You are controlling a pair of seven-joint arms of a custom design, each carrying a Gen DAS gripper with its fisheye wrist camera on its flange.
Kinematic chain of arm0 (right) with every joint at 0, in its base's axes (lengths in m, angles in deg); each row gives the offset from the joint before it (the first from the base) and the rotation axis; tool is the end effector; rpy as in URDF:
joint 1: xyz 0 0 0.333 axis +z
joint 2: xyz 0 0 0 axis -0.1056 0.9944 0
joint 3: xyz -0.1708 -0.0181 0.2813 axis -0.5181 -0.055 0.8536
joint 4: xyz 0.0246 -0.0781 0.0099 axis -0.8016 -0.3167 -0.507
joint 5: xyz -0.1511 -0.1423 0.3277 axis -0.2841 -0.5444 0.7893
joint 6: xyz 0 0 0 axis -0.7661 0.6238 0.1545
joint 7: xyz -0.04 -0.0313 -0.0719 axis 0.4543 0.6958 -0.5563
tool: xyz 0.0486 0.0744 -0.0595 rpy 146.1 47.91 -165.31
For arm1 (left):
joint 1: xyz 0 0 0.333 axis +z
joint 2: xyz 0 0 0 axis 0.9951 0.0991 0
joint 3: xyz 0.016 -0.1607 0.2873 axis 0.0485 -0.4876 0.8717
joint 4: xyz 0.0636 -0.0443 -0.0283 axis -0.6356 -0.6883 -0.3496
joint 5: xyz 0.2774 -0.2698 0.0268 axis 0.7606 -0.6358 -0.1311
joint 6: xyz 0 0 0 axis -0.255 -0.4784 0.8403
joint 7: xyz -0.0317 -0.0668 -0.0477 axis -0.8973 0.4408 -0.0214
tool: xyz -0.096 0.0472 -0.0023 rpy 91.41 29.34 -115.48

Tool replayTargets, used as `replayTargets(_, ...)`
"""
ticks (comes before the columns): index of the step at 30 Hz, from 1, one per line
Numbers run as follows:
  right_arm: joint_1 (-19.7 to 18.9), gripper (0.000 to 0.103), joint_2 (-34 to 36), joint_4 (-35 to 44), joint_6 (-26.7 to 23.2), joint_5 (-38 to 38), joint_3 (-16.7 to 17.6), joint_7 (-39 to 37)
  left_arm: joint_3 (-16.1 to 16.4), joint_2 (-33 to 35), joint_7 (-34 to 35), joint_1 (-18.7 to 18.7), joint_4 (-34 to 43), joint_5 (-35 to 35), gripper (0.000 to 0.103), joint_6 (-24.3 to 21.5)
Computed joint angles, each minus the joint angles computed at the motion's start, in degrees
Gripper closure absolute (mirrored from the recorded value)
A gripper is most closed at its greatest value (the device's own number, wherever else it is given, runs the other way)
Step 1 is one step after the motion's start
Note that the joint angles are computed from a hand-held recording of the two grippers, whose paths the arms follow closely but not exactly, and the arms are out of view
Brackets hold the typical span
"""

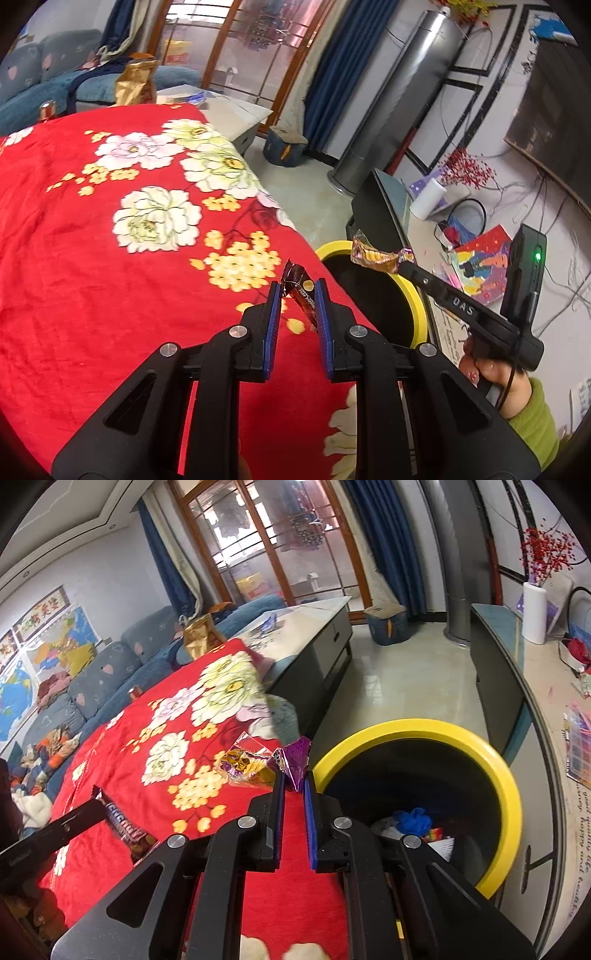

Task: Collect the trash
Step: 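Carry both wrappers over the yellow bin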

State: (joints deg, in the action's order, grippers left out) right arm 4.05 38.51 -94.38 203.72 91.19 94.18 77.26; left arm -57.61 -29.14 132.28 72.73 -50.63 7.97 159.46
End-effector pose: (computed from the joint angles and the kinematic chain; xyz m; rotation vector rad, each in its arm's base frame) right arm 0.5405 0.2370 0.4508 -1.6193 1.5800 -0.3538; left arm 0.5257 -0.1482 0.4499 -1.8472 1.8714 -1.2112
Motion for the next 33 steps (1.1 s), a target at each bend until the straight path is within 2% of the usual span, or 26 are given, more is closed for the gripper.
replayTargets(3,2.4,0.093,-0.4,-0.7,0.3,-2.1,-3.7,2.3,-0.6,0.7,-1.4,-0.5,0.4,2.4,0.090,0.3)
replayTargets(5,6.0,0.093,-0.6,-1.3,0.5,-5.4,-8.6,5.7,-1.1,1.4,-2.1,-0.8,0.8,3.8,0.090,0.5)
replayTargets(9,8.0,0.093,-1.0,-2.5,0.7,-9.6,-12.6,10.0,-2.2,2.3,-4.0,-1.0,1.3,6.8,0.090,0.9)
replayTargets(10,10.2,0.093,-1.1,-2.8,0.8,-11.6,-15.6,12.0,-2.5,2.7,-5.0,-1.2,1.4,8.3,0.090,1.2)
replayTargets(12,11.1,0.093,-1.3,-3.5,1.0,-13.8,-17.7,14.3,-3.0,3.2,-6.1,-1.1,1.7,9.8,0.090,1.3)
replayTargets(14,10.3,0.093,-1.3,-3.9,1.3,-14.6,-17.7,15.5,-3.6,3.9,-7.2,-1.1,2.1,11.7,0.090,1.7)
replayTargets(17,13.9,0.093,-1.4,-4.6,1.5,-18.0,-23.1,19.1,-4.5,4.8,-9.6,-1.1,2.5,15.0,0.090,2.3)
replayTargets(19,19.9,0.093,-1.4,-5.2,1.5,-21.5,-30.7,22.5,-5.1,5.6,-11.9,-1.0,2.8,17.9,0.090,2.7)
replayTargets(21,23.1,0.093,-1.4,-5.7,1.5,-24.2,-35.1,25.4,-6.1,6.3,-13.0,-0.6,3.0,19.6,0.091,3.1)
replayTargets(24,20.8,0.093,-1.3,-6.2,1.3,-25.4,-34.1,26.9,-7.0,7.6,-16.0,-0.4,3.5,23.8,0.091,3.5)
replayTargets(26,21.7,0.093,-1.0,-6.5,1.3,-26.9,-35.9,28.7,-7.7,8.3,-17.8,0.0,3.8,26.6,0.092,3.8)
replayTargets(28,18.9,0.093,-1.0,-6.9,1.0,-27.0,-33.8,28.9,-7.9,9.0,-20.2,-0.2,4.1,30.1,0.092,4.3)
replayTargets(30,18.3,0.093,-1.0,-7.3,0.9,-27.9,-33.9,29.9,-8.2,9.8,-21.9,-0.1,4.6,33.1,0.092,4.7)
replayTargets(33,12.0,0.093,-1.0,-7.9,0.9,-26.3,-27.8,28.2,-5.1,11.5,-28.1,-2.9,5.8,40.9,0.092,4.5)
